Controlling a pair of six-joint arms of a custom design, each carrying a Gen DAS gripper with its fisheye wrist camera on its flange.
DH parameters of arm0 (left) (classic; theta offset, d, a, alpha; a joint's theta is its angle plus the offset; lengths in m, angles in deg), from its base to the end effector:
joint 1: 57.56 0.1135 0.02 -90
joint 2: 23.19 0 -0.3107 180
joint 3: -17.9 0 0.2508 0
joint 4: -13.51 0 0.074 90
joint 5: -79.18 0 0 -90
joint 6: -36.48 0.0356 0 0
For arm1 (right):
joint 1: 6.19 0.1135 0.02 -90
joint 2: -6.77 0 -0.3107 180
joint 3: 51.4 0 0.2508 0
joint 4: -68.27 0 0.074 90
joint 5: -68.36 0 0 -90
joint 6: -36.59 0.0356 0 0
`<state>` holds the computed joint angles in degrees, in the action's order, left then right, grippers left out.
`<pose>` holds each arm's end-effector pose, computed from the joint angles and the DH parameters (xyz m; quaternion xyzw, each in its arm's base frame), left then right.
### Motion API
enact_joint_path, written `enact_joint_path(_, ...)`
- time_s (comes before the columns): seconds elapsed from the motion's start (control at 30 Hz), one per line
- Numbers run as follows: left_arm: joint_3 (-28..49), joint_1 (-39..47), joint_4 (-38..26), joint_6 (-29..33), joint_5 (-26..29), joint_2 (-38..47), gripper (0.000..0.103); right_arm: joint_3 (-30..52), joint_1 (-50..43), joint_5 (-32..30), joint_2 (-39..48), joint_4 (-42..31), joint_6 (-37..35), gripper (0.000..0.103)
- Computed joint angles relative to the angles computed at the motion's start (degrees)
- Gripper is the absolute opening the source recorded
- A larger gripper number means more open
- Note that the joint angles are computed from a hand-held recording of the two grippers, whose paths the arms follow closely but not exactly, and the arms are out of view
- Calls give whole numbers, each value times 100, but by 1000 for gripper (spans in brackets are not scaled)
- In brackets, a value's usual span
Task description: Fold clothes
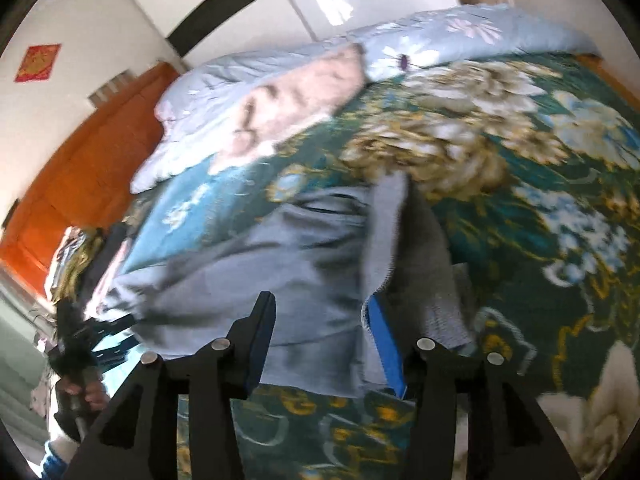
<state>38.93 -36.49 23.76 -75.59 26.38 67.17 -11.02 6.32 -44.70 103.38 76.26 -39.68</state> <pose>0.1599 0.0385 0.1017 -0.2568 0.8808 -0.3096 0.2500 0.2569 0.0713 0.1340 -0.0615 0.9162 0.2611 0.2977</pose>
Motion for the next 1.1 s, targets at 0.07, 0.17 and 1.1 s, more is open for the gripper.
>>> enact_joint_path(0.07,128,-202,-409,58,-224,-303,58,57,449,35,-105,43,-54,51)
enact_joint_path(0.17,210,-290,-836,212,-309,-654,58,292,1353,298,-45,-39,-300,56)
enact_joint_path(1.1,168,-1391,-287,619,390,-649,68,4473,2724,288,2982,-2570,-809,6)
